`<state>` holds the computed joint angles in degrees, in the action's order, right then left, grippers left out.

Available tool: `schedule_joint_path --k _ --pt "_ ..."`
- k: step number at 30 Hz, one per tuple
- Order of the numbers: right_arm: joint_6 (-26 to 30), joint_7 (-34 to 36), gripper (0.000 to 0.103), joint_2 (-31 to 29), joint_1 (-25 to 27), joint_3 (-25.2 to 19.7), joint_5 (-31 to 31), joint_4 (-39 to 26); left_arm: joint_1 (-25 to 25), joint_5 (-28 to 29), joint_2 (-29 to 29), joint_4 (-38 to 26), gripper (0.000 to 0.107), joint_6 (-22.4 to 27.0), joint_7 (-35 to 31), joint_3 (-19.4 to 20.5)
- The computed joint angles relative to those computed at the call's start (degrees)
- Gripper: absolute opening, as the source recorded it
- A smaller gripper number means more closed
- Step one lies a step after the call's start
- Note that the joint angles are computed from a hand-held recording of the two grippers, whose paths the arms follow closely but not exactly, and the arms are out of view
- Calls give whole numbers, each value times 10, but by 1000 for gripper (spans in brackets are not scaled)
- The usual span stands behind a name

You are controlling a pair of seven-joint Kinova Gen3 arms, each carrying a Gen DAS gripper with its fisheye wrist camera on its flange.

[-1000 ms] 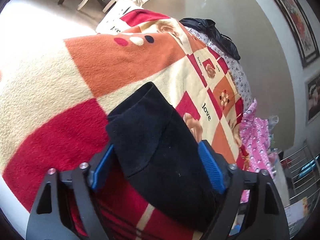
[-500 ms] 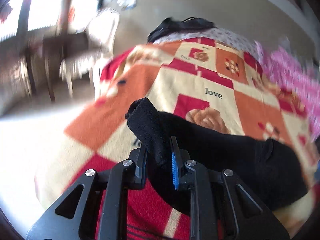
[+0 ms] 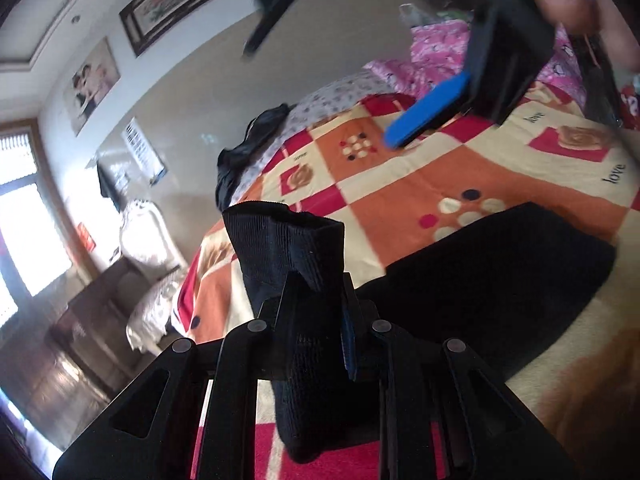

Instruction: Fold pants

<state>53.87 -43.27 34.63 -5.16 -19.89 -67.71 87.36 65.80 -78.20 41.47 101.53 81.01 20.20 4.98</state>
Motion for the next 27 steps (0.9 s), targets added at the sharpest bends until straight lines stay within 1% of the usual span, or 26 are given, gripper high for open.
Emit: schedule_joint_path --k 1,2,3,4,6,7,8,10,11,12,14,15,16,17,19,21,24,25,27 --pt "-5 -3 83 4 -7 6 6 -3 4 -6 3 -4 17 3 -8 0" --pt "-19 -12 83 4 -24 21 16 -4 9 -11 6 -6 15 6 -15 1" --pt "-33 -20 83 8 -33 26 24 -4 12 -16 6 -5 15 4 -22 3" --pt "-38 -18 83 15 -32 21 22 -1 16 -20 7 -4 14 3 -27 4" --pt "-41 0 83 31 -14 -10 20 0 29 -39 11 -2 13 7 -40 5" --pt "-50 2 83 30 -18 -13 32 -1 34 -44 10 3 13 6 -38 6" --pt "-66 -5 83 23 -32 -6 54 -2 36 -46 9 5 13 5 -40 9" --pt "-81 -44 83 16 -71 33 98 -17 38 -43 3 12 13 1 -42 15" --pt "-74 -67 83 21 -80 45 109 -26 40 -38 0 18 13 5 -35 18" --pt "-59 -91 83 31 -78 47 120 -39 47 -29 -2 25 13 18 -22 16" --pt "-47 -127 83 50 -64 24 149 -58 52 -12 -10 40 13 35 11 15" --pt "-41 -140 83 56 -64 19 165 -67 47 -6 -13 44 13 40 23 18" --pt "-43 -151 83 59 -66 18 175 -72 42 3 -13 47 24 46 33 18" --pt "-50 -161 83 65 -68 15 179 -77 35 16 -12 46 42 50 35 18" --pt "-61 -165 83 74 -62 -1 178 -82 20 32 -3 32 62 55 21 20" --pt "-67 -184 83 81 -81 5 206 -104 13 37 1 28 62 52 12 20" --pt "-62 -190 83 91 -109 7 262 -144 5 33 7 22 63 36 -8 20" --pt "-52 -196 83 97 -114 7 275 -159 2 33 8 20 63 30 -11 18" --pt "-14 -218 83 121 -135 14 309 -210 -5 35 4 22 63 12 -15 17"
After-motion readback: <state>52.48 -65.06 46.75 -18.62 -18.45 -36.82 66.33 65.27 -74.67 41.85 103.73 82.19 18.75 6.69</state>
